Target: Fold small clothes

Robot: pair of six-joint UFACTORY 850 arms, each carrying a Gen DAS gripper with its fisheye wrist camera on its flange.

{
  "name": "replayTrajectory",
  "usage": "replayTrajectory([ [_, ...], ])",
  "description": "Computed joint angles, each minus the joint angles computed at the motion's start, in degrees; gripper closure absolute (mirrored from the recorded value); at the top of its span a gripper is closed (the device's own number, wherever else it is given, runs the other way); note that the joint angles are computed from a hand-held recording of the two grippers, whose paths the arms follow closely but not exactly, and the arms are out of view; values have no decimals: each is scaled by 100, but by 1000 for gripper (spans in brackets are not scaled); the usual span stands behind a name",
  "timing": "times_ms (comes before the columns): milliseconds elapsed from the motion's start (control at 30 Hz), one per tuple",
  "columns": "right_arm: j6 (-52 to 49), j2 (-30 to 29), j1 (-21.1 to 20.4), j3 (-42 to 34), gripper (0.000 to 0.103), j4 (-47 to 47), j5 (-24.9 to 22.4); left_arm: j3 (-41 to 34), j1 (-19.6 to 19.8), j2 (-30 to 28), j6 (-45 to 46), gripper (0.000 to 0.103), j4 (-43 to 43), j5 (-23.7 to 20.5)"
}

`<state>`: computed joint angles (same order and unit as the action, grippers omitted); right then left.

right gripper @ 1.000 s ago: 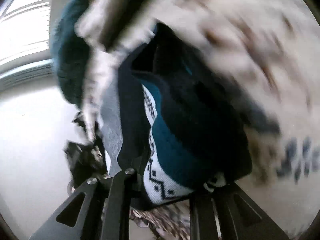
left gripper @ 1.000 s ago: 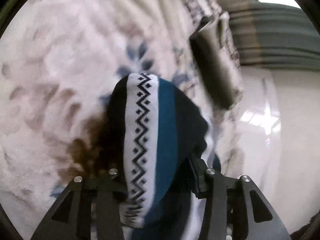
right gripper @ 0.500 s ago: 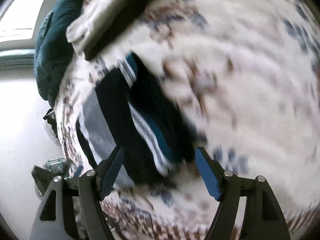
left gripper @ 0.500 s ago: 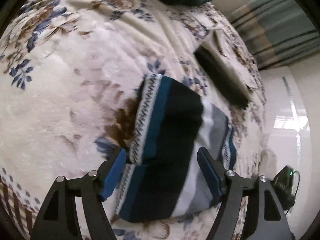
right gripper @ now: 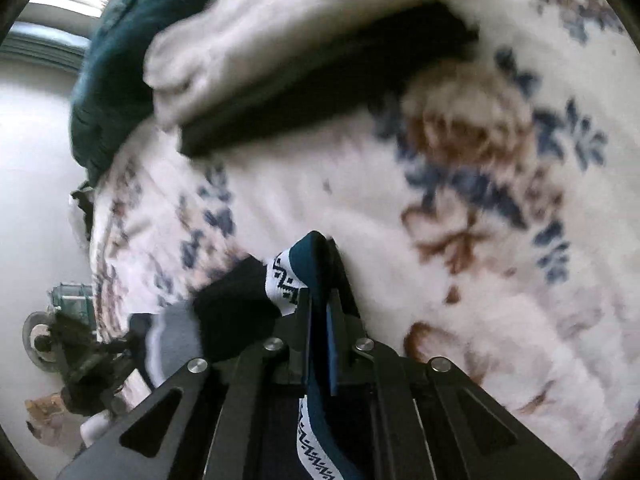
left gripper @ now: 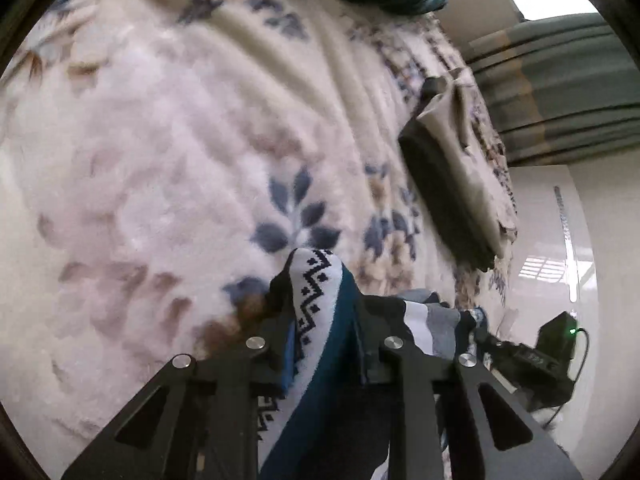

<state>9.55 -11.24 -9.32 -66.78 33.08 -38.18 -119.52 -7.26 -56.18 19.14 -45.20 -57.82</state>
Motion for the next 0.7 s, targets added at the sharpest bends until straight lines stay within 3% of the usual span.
replayTrajectory([
  [233, 155, -121, -166, -281, 98, -254, 39, -222, 45, -226, -376, 83, -187, -124],
  [300, 215, -508, -141, -539, 97, -325, -210, -406, 59, -347, -546, 76, -140, -285],
  [367, 152, -801, -227, -690, 94, -102, -713, -272, 99, -209, -422, 58, -222, -327],
  [400, 41, -775, -298, -624, 87, 112, -872, -93, 129, -60, -292, 44, -289, -315],
  [433, -38, -684, -337, -521, 80, 229, -911, 115, 159, 110, -173, 39, -324, -282],
  [500, -322, -297, -415, -138, 51, 565, -946, 811, 233, 668, 130, 39, -296, -68],
  [633, -269, 559, -491, 765, 49, 761, -1314, 2485, 273, 2001, 57, 39, 848, 767],
  [700, -90, 935, -468, 1283, 49, 949, -1430, 3097, 270, 2399, -277, 39, 1453, 979],
])
